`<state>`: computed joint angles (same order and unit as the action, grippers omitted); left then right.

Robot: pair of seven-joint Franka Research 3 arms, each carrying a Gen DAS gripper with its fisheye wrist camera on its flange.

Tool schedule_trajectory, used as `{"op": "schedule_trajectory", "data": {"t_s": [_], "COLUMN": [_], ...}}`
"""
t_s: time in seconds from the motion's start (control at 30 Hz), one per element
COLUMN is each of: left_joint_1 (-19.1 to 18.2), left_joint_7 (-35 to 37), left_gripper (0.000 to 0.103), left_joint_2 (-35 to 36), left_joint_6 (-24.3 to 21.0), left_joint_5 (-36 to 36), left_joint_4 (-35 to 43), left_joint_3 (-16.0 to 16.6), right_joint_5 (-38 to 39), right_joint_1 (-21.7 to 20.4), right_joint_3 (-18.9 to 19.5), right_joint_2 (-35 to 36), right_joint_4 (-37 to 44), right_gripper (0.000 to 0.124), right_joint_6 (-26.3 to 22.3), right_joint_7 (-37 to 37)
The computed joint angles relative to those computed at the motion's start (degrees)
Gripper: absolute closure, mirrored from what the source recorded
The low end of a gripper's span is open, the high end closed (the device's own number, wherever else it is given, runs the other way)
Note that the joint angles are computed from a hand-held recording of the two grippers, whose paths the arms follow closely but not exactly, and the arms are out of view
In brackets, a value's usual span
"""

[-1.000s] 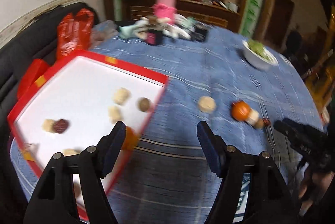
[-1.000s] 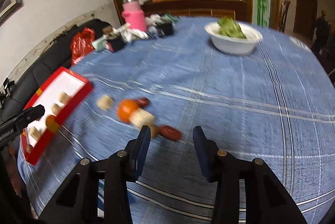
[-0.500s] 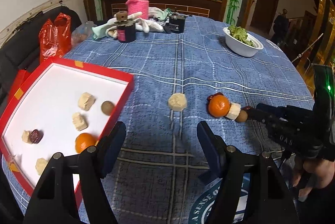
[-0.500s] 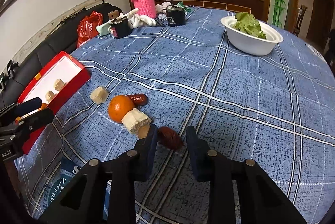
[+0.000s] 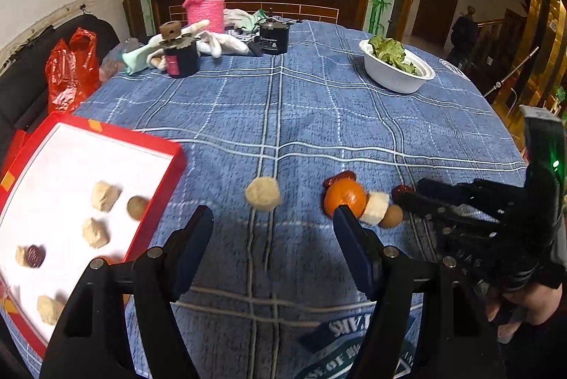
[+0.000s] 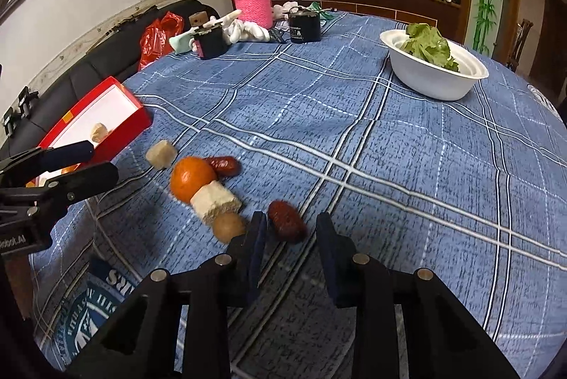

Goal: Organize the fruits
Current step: 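Grasp an orange with the left tool while the right tool grasps a red date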

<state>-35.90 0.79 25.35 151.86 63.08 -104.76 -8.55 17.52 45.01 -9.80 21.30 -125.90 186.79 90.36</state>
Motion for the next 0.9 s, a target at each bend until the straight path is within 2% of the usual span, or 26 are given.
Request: {"op": "schedule_trajectory", "data": {"t_s": [0.1, 0.17, 0.33, 0.47, 0.6, 0.67, 0.7, 0.73, 0.8, 0.9], "left_joint_1": [0.0, 0.1, -0.3, -0.8, -2.2, -4.2, -4.7, -4.8, -4.6, -5.8], "left_joint_7": [0.4, 1.6, 3.7, 6.7, 9.2, 6.3, 5.6, 4.8, 4.2, 0.5], "left_gripper": [0.033, 0.033, 0.033, 0.033, 0.034, 0.04, 0.049, 0.064, 0.071, 0.071], "left_joint_2": [0.9, 1.8, 4.3, 8.0, 11.5, 11.6, 11.4, 11.2, 10.7, 9.6], "left_joint_6": [0.6, 0.5, 2.2, 2.7, 0.6, 1.1, 1.4, 2.3, 4.1, 6.0], "left_joint_5": [0.5, -0.3, -2.0, -6.4, -10.8, -9.6, -9.0, -8.5, -8.1, -4.8], "left_joint_4": [1.2, 2.2, 5.0, 9.6, 14.0, 13.8, 13.6, 13.1, 12.0, 10.1], "left_joint_3": [0.3, 0.2, 0.6, 0.6, 1.4, 3.7, 4.3, 4.6, 4.6, 6.1], "right_joint_5": [-0.8, -0.6, 1.2, 1.7, 1.8, 1.7, 1.6, 1.5, 1.3, 1.3], "right_joint_1": [-2.2, -3.1, -7.4, -10.0, -14.5, -16.2, -17.2, -17.7, -18.8, -19.1], "right_joint_3": [2.0, 3.1, 7.3, 10.1, 14.6, 16.3, 17.3, 17.8, 19.0, 19.3], "right_joint_2": [1.4, 1.5, 1.1, 1.0, 1.0, 1.0, 1.0, 1.0, 1.1, 1.1], "right_joint_4": [2.0, 1.7, 0.8, 0.5, 0.2, 0.1, 0.1, 0.0, 0.0, 0.0], "right_gripper": [0.094, 0.1, 0.1, 0.1, 0.1, 0.1, 0.1, 0.1, 0.1, 0.1], "right_joint_6": [-1.7, -0.3, 1.8, 2.7, 3.3, 3.6, 3.8, 3.9, 4.1, 4.2], "right_joint_7": [-0.3, 0.3, 0.3, -0.7, -1.3, -1.5, -1.6, -1.6, -1.7, -1.7]}}
